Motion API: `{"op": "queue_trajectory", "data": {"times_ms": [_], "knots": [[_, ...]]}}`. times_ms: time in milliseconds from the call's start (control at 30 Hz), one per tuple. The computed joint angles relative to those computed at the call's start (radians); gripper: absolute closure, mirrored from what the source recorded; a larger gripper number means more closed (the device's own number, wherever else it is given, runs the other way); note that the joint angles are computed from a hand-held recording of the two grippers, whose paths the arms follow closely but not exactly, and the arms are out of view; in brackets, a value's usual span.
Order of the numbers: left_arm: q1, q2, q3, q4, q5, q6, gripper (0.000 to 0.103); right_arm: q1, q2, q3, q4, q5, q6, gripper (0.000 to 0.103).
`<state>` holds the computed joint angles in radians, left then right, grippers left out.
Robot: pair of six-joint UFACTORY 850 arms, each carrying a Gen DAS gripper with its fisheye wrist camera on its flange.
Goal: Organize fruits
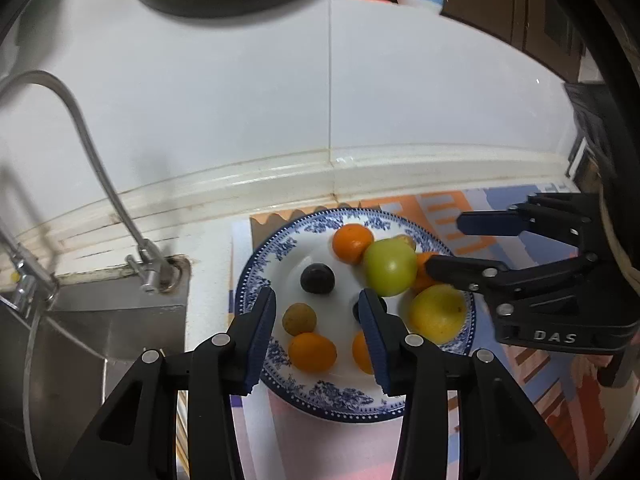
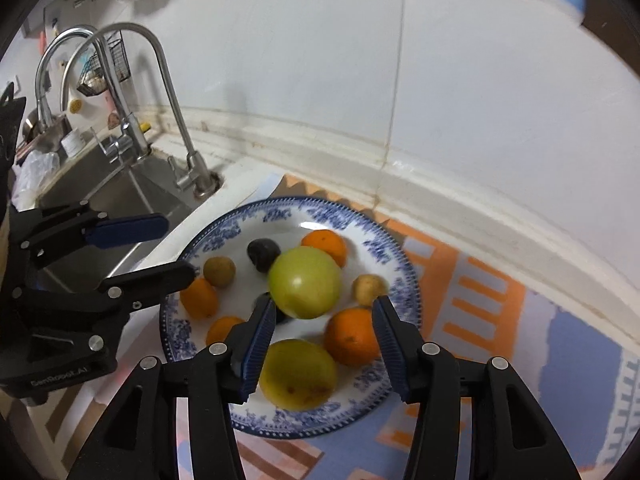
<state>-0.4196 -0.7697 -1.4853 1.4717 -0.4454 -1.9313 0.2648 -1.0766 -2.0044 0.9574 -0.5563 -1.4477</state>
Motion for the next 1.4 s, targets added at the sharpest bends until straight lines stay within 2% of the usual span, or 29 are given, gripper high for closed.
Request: {"op": "queue_trajectory", "data": {"times_ms": [167,300,433,700,800,1033,1200,1400], "knots": [[-0.044,0.042,0.031,-0.013,-0.105,-0.025,0.049,-0.021,0.097,0.142,0.207,0.05,-0.208,0.051],[-0.082,0.074,0.051,-0.012,-0.151,-0.048,0.043,-0.047,0.19,0.277,0.432,0.067,-0.402,0.042],[-0.128,0.104,0.071,0.012,-0.211,-0.092,0.035,-0.076,0.271,0.391,0.607,0.064,-0.544,0.035],[-0.226,0.122,0.066,0.014,-0.361,-0.115,0.013,-0.137,0.412,0.594,0.846,0.05,-0.767,0.032],[-0.254,0.127,0.071,0.021,-0.385,-0.136,0.007,-0.165,0.461,0.666,0.916,0.042,-0.834,0.024],[-0.317,0.133,0.082,0.032,-0.418,-0.177,0.002,-0.227,0.553,0.801,1.04,0.026,-0.953,0.017],[-0.349,0.141,0.089,0.019,-0.42,-0.2,0.001,-0.26,0.607,0.881,1.111,0.016,-1.022,0.017],[-0.376,0.142,0.086,-0.007,-0.426,-0.182,0.0,-0.292,0.648,0.943,1.132,-0.002,-1.025,0.017]]}}
